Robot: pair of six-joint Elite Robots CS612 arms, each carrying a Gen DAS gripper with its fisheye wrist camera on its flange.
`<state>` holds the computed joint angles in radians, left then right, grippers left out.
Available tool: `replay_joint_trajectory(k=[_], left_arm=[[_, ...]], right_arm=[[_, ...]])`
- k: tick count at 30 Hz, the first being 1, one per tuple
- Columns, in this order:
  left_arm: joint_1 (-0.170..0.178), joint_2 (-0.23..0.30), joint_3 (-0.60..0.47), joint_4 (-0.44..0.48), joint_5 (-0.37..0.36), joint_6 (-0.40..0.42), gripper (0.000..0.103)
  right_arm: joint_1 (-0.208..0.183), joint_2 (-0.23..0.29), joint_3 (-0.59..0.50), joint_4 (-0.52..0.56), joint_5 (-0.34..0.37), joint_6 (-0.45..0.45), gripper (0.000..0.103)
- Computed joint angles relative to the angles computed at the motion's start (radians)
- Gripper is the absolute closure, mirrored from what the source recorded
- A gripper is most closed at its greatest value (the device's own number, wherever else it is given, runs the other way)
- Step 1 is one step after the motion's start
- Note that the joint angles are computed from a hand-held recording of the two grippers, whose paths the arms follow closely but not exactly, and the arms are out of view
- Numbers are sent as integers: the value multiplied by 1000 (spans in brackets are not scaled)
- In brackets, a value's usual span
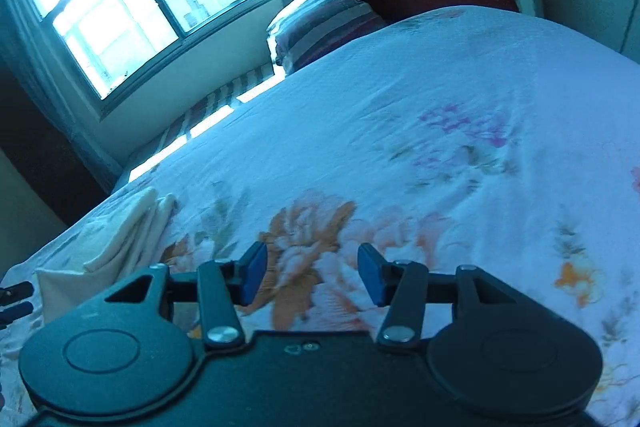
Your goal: Fold small clothes
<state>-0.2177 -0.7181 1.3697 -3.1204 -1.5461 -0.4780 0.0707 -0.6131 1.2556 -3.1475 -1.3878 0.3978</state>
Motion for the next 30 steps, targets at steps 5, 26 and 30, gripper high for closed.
replay_joint_trajectory(k=[5,26,30], left_arm=[[15,-30,102,-24,50,-25,15],[3,41,-10,-35,-133,128,15],[24,34,10,-25,-115,118,15]], right_arm=[[51,45,-108,57,164,-42,51],[146,5,-83,49,-108,165,40],[148,12,-78,49,-59,182,47]])
